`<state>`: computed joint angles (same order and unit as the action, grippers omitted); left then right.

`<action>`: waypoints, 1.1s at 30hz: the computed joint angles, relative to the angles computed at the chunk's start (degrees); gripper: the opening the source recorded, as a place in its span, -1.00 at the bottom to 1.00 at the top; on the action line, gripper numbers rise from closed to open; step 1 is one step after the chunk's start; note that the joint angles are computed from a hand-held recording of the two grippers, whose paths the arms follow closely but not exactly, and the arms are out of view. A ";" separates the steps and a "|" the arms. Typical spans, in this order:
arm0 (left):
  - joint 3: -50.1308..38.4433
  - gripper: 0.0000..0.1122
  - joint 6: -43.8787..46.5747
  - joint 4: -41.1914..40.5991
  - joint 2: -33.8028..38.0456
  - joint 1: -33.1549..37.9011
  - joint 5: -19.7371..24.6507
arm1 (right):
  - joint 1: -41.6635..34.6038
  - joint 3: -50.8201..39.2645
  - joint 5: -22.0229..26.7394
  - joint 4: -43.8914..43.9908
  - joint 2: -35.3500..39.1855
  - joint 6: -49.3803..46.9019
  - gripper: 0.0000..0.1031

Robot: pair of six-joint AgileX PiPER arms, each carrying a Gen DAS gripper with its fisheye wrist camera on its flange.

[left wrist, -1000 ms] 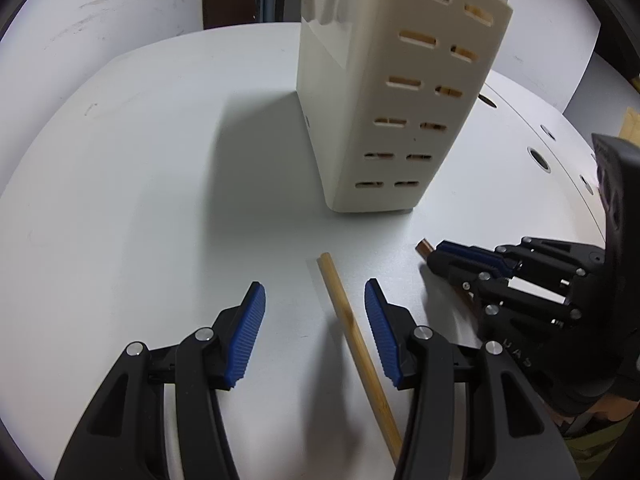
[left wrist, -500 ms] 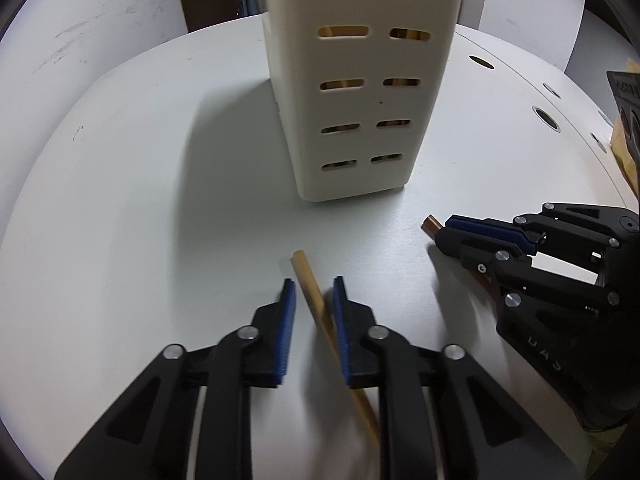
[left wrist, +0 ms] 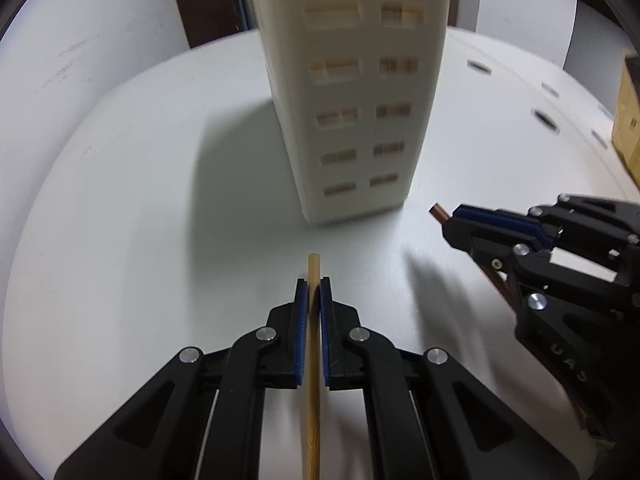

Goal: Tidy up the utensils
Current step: 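Lift both chopsticks upright and carry them over the cream holder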

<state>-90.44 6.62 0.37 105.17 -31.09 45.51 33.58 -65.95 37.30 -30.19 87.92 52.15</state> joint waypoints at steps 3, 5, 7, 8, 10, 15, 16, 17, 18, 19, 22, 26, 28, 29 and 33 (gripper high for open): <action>2.28 -0.90 0.99 -2.54 -4.30 1.36 -2.43 | 1.93 0.31 0.41 -4.47 -2.21 4.82 -0.88; 3.41 -0.90 2.25 -5.36 -6.88 2.64 -3.66 | 3.53 0.22 1.21 -7.90 -3.64 8.24 -0.88; 4.32 -0.90 3.77 -9.39 -9.68 4.15 -4.09 | 5.23 -0.01 2.25 -11.12 -4.96 11.42 -0.88; 4.44 -0.90 4.33 -10.71 -10.51 4.69 -4.13 | 5.70 0.35 2.27 -12.34 -5.57 12.70 -0.88; 5.46 -0.90 2.05 -9.00 -12.87 3.83 -6.18 | 7.25 0.47 3.05 -14.88 -6.72 15.14 -0.88; 5.56 -0.90 -0.13 -7.73 -15.01 2.36 -7.80 | 9.73 0.49 4.37 -19.35 -7.74 19.30 -0.88; 5.78 -0.90 -0.56 -7.10 -15.51 2.11 -8.37 | 10.10 1.01 4.78 -19.58 -8.91 19.09 -0.88; 5.90 -0.90 -0.65 -6.89 -15.94 2.01 -8.64 | 10.36 1.37 4.88 -20.20 -9.45 19.57 -0.88; 5.78 -0.90 -0.96 -6.71 -16.15 1.77 -8.84 | 10.97 1.95 5.27 -21.01 -10.27 20.28 -0.88; 5.81 -0.90 -1.71 -5.93 -16.39 1.35 -9.24 | 11.63 1.82 5.66 -21.85 -10.51 20.78 -0.88; 6.97 -0.90 -6.51 -1.27 -17.50 -1.20 -12.19 | 12.07 1.76 6.05 -22.97 -11.66 20.73 -0.88; 6.51 -0.90 -9.73 1.70 -18.23 -3.52 -13.41 | 11.78 -0.06 7.29 -23.10 -12.77 18.45 -0.88; 5.80 -0.90 -9.33 1.32 -18.60 -3.62 -13.51 | 11.35 -0.99 7.47 -23.13 -13.11 17.29 -0.88; 5.52 -0.90 -8.68 0.77 -18.84 -3.29 -13.38 | 11.49 -1.44 7.87 -23.24 -13.28 17.05 -0.88; 3.78 -0.90 -8.33 0.52 -19.30 -3.19 -13.57 | 11.79 -3.84 9.19 -23.60 -13.40 15.84 -0.88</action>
